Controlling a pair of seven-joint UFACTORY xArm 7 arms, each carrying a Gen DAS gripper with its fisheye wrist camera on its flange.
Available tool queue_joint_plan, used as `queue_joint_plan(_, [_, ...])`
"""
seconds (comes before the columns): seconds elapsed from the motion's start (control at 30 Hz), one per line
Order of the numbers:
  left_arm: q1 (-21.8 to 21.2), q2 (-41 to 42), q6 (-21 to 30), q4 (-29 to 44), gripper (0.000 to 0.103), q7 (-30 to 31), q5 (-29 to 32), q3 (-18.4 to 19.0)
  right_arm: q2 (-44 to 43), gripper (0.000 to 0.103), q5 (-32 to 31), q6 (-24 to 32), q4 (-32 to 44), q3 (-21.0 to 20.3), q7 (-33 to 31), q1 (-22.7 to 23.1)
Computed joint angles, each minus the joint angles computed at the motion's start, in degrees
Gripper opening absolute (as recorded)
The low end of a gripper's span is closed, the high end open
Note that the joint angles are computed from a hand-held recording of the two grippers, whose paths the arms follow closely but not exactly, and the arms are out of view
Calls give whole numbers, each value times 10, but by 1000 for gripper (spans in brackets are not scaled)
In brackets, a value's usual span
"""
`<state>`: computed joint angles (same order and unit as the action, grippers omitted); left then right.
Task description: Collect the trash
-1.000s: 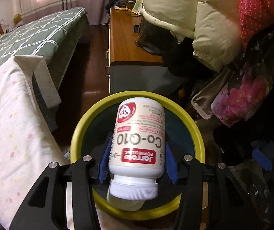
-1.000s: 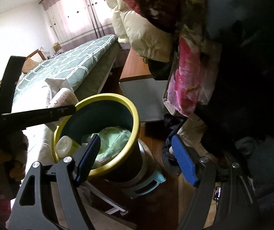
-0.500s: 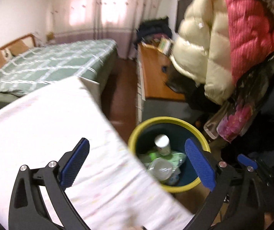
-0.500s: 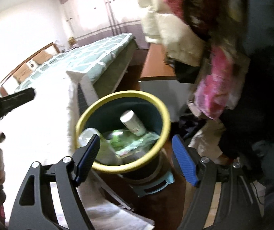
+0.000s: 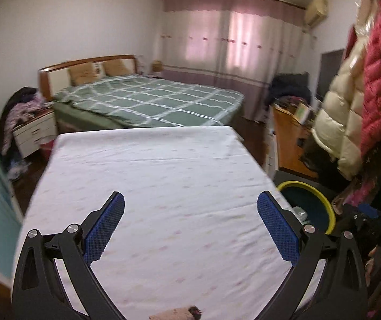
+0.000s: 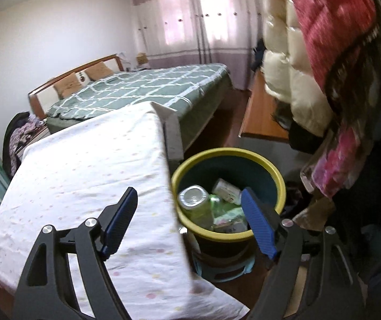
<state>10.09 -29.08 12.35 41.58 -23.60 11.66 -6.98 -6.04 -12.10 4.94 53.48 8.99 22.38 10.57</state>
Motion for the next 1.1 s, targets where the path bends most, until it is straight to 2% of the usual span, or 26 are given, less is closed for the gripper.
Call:
queue_joint_plan(0.17, [46, -122, 10, -85, 98, -10, 7, 9, -23, 76, -24, -8, -15, 18, 18, -6])
queue_joint_plan(0.37, [52, -206, 21, -141, 98, 17, -14, 46, -48, 76, -73, -13, -27, 55, 68, -40])
queue_joint_plan(0.53, [58, -246, 32, -165, 98, 41, -28, 53, -61, 76, -96, -15, -28, 75, 88, -51])
queue_joint_plan(0.6, [58, -253, 33, -170, 98, 46, -35, 54, -60, 77, -97, -17, -28, 75, 87, -48])
queue_joint_plan(0.7, [69, -233, 30, -158, 98, 29, -42, 27, -56, 77, -91, -17, -25, 70, 79, -40])
queue_joint_plan(1.1, [63, -217, 29, -151, 98, 21, -43, 24, -55, 77, -86, -19, -26, 66, 74, -36])
